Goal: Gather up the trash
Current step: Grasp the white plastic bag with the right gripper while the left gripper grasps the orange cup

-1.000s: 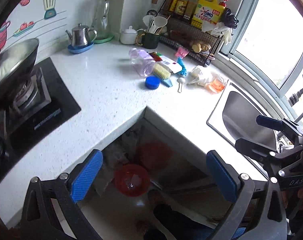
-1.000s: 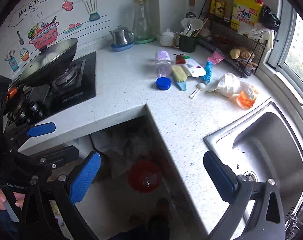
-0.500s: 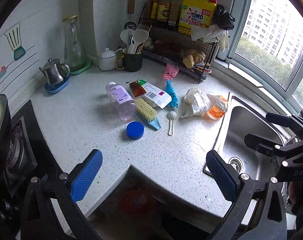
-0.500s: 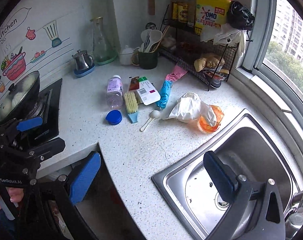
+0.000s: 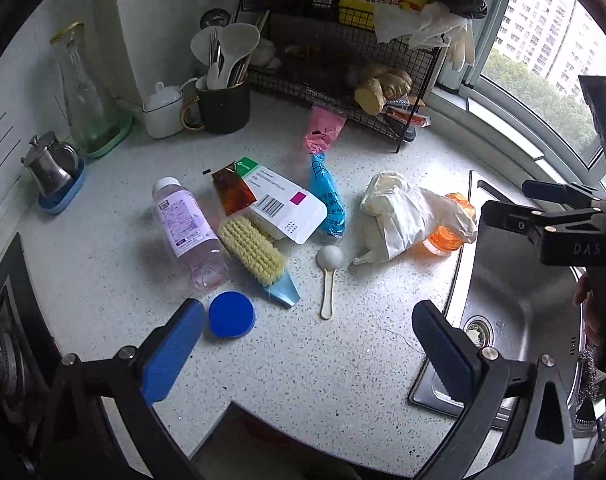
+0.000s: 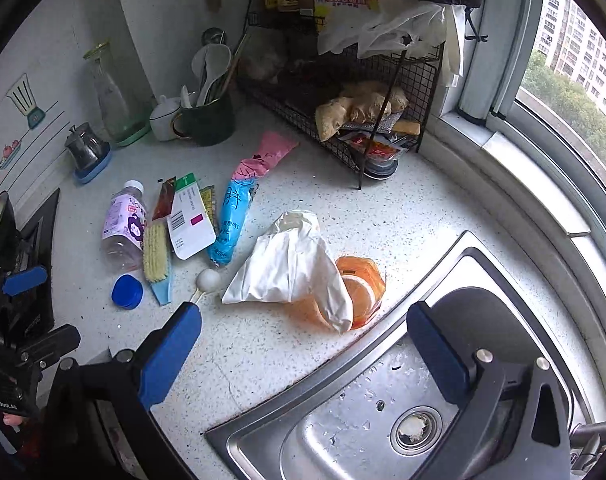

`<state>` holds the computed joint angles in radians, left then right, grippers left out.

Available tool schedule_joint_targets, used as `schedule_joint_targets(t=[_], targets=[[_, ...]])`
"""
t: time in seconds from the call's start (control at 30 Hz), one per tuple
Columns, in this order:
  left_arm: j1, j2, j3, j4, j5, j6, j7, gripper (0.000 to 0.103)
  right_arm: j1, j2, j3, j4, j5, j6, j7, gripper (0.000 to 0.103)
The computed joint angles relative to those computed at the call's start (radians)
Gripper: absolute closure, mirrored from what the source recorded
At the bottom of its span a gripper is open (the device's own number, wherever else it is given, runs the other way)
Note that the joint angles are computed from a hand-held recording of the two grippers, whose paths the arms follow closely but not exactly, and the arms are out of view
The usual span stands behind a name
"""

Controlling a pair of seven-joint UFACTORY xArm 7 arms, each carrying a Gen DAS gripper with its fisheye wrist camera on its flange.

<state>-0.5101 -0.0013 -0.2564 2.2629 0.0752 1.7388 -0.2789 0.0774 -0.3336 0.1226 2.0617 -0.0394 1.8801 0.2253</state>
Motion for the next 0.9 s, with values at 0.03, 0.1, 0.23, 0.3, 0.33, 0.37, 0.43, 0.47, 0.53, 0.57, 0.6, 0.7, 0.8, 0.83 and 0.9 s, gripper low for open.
schedule_joint_targets(t=[0.03,0.1,0.23,0.3,0.33,0.37,0.43,0.47,0.53,0.57,0.6,0.7,0.8,0.83,0.9], targets=[[0.001,0.014,0.001,0.007,-0.003,0.002,-0.002,0.0,0.003,0.017,-0.007,0.005,0.006,0.001,-0.015,0.001],[0.007,0.026,0.012,-0.002,-0.026,-0.011,-0.015,0.0,0.013,0.055,-0.017,0.017,0.019,0.01,-0.052,0.001],[0.027,0.041,0.032,-0.029,-0.07,-0.02,-0.045,0.0,0.029,0.112,-0.026,0.019,0.034,0.017,-0.112,0.001],[0.03,0.052,0.037,-0.033,-0.08,-0.014,-0.051,0.0,0.039,0.15,-0.034,0.033,0.047,0.039,-0.156,0.001],[0.032,0.054,0.038,-0.037,-0.081,-0.014,-0.051,0.0,0.042,0.162,-0.036,0.032,0.05,0.039,-0.173,0.001],[0.031,0.058,0.039,-0.035,-0.077,-0.01,-0.054,0.0,0.044,0.169,-0.042,0.027,0.067,0.036,-0.186,0.001],[0.031,0.062,0.042,-0.033,-0.073,0.002,-0.061,0.0,0.044,0.184,-0.056,0.014,0.11,0.034,-0.194,0.001],[0.033,0.059,0.044,-0.038,-0.078,0.003,-0.064,0.0,0.044,0.189,-0.058,0.003,0.12,0.033,-0.199,0.001],[0.041,0.05,0.048,-0.054,-0.087,0.004,-0.066,0.0,0.049,0.203,-0.053,-0.011,0.117,0.03,-0.217,0.001],[0.044,0.046,0.049,-0.06,-0.091,0.008,-0.067,0.0,0.052,0.198,-0.05,-0.032,0.116,0.016,-0.228,0.001],[0.048,0.046,0.05,-0.063,-0.094,0.016,-0.066,0.0,0.056,0.196,-0.047,-0.046,0.113,0.006,-0.237,0.001],[0.057,0.033,0.052,-0.077,-0.094,0.029,-0.062,0.0,0.062,0.207,-0.047,-0.058,0.127,0.021,-0.251,0.001],[0.066,0.016,0.052,-0.097,-0.1,0.027,-0.067,0.0,0.065,0.206,-0.048,-0.071,0.138,0.04,-0.26,0.001],[0.07,0.01,0.052,-0.103,-0.103,0.027,-0.07,0.0,0.066,0.197,-0.045,-0.085,0.133,0.035,-0.265,0.001],[0.073,0.003,0.048,-0.109,-0.101,0.032,-0.074,0.0,0.072,0.189,-0.04,-0.103,0.126,0.043,-0.278,0.011]])
